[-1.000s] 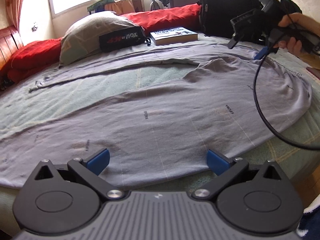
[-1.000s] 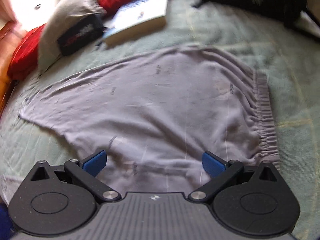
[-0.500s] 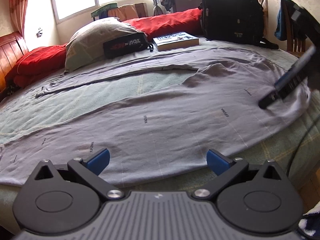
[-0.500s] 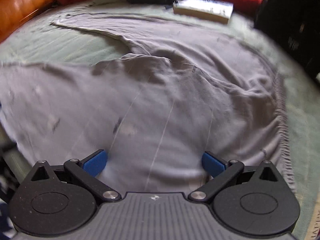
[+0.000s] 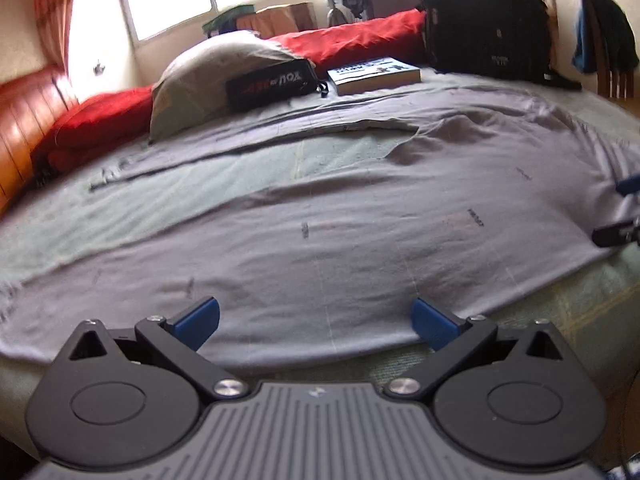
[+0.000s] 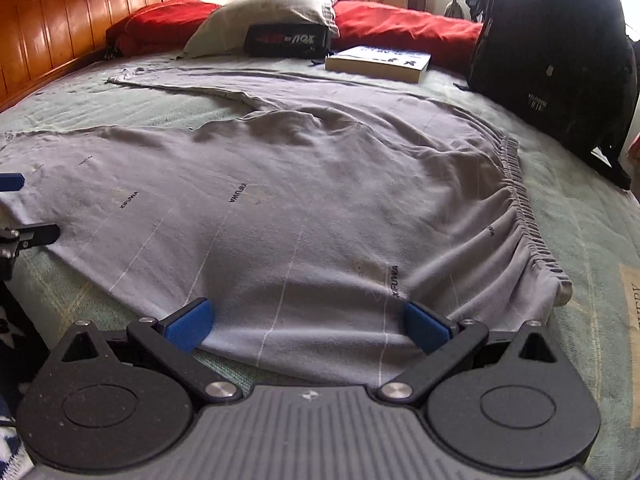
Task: Fold clothes
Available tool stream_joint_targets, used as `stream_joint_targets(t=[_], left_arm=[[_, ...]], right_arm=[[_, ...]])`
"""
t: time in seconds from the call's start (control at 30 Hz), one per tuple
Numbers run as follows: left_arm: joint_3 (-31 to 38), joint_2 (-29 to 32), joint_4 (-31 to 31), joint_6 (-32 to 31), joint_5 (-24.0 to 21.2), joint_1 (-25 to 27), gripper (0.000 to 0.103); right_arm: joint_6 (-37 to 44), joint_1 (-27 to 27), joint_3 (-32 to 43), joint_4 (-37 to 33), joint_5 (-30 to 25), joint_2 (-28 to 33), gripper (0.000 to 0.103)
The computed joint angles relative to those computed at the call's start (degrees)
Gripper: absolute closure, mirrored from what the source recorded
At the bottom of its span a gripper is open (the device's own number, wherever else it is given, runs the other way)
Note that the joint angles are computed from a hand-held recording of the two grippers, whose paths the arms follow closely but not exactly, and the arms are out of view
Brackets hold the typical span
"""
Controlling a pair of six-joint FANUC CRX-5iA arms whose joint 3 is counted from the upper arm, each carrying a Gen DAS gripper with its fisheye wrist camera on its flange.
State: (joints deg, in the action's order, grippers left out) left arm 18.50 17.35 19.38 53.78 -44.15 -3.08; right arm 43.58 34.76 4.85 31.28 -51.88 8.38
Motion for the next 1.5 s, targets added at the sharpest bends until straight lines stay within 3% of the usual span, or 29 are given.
stream_joint_targets(t=[0.03, 0.2, 0.3, 0.5, 0.67, 0.8, 0.9, 0.97, 1.07, 1.2, 1.3, 1.4, 1.5], left_arm=[[0.81, 0.42, 1.01, 0.20, -1.57, 0.46, 0.001], [-1.20, -1.08, 1.42, 0.35, 3.01, 0.58, 0.001], [0.92, 0.37, -0.44, 2.81, 0.21, 0.48, 0.001], [1.08, 0.73, 0.23, 3.84, -0.96, 0.93, 0.001], [0.41, 0.27, -0.28, 2.96, -0.15, 0.49, 0.001], [-0.13, -0.20, 0.07, 2.41, 0.61, 0.70, 0.001], [-1.11, -0.75, 1.13, 1.77, 2.47, 1.17, 0.001], [-0.51, -0.44, -0.20, 3.62, 2.76, 1.40, 0.001], [2.00, 1.19, -2.35, 6.50, -0.58, 1.96, 0.001], [5.00, 2.78, 2.66, 5.14, -7.69, 4.05, 0.001], [4.49, 2.59, 6.93, 0.05, -6.90, 5.71, 0.001], [7.60, 3.81, 2.20, 3.96, -5.28, 6.42, 0.001], [14.75, 7.91, -3.28, 11.71, -12.45, 7.31, 0.001]], right_arm=[[-0.25, -0.01, -0.76, -0.03, 0.55, -0.60, 0.000], [0.48, 0.03, -1.94, -1.23, 1.07, -2.85, 0.000], [-0.95, -0.40, -3.04, -0.39, 1.71, -3.50, 0.000], [0.77, -1.19, -4.82, -3.52, 0.37, -6.28, 0.000], [-3.86, -2.49, -6.19, -1.43, 5.60, -7.36, 0.000], [-7.92, -4.02, -5.14, -0.69, 2.73, -5.19, 0.000], [-11.12, -4.58, -9.72, 1.20, 6.77, -7.54, 0.000], [-10.39, -4.15, -9.35, 1.49, 5.66, -7.26, 0.000], [-9.88, -3.34, -7.22, 2.71, 2.31, -5.20, 0.000], [-10.23, -3.00, -6.38, 3.51, 0.91, -4.30, 0.000], [-9.84, -3.29, -6.34, 2.77, 1.29, -4.43, 0.000], [-9.56, -3.10, -5.35, 2.61, 0.17, -3.88, 0.000], [-7.61, -2.96, -3.16, 1.05, -2.05, -3.23, 0.000]])
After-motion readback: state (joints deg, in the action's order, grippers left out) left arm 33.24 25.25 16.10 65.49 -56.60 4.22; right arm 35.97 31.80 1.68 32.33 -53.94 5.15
